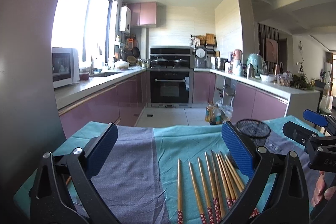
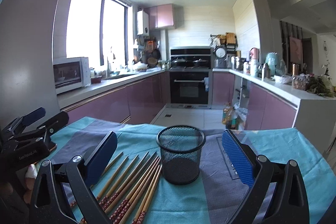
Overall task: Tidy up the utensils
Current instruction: 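Grasp one bamboo chopstick with the left gripper while the right gripper grasps another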
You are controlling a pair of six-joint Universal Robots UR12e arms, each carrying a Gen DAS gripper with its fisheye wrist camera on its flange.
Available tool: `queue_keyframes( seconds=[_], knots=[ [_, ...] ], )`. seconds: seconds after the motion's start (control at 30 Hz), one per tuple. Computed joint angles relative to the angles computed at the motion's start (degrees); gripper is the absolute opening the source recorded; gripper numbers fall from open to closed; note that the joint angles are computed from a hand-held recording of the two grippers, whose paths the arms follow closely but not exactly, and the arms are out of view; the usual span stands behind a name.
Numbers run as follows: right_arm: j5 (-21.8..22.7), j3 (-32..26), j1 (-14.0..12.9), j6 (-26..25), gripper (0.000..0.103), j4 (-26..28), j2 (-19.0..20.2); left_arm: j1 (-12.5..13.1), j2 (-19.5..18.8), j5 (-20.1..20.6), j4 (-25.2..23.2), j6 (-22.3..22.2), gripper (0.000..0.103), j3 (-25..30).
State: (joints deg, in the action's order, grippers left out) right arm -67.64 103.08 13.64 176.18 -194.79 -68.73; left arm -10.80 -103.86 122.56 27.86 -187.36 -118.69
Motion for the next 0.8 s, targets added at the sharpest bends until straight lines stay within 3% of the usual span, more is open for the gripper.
queue_keyframes(
  seconds=[0.2, 0.3, 0.4, 0.53, 0.7, 0.8],
  knots=[
    [2.61, -2.08, 0.36, -6.29, 0.094, 17.99, -0.20, 2.63, 1.85, -5.98, -12.88, -0.66, 0.097, 0.00],
    [1.56, -4.25, 1.10, -8.85, 0.080, 28.43, 0.56, 3.92, 2.10, -9.33, -19.85, -0.70, 0.093, 0.40],
    [1.38, -6.08, 1.43, -9.33, 0.061, 34.95, 1.55, 5.61, 2.13, -14.34, -25.68, -1.44, 0.084, 0.81],
    [0.65, -7.47, 1.91, -9.70, 0.049, 39.06, 2.13, 6.98, 1.29, -17.33, -31.98, -1.30, 0.071, 1.91],
    [-0.91, -9.24, 2.43, -10.65, 0.042, 42.96, 2.82, 8.19, 0.40, -22.18, -34.59, -1.23, 0.064, 2.80],
    [-1.87, -9.88, 2.54, -10.85, 0.039, 44.11, 3.11, 8.80, 0.08, -24.57, -37.24, -1.10, 0.054, 3.63]
  ],
)
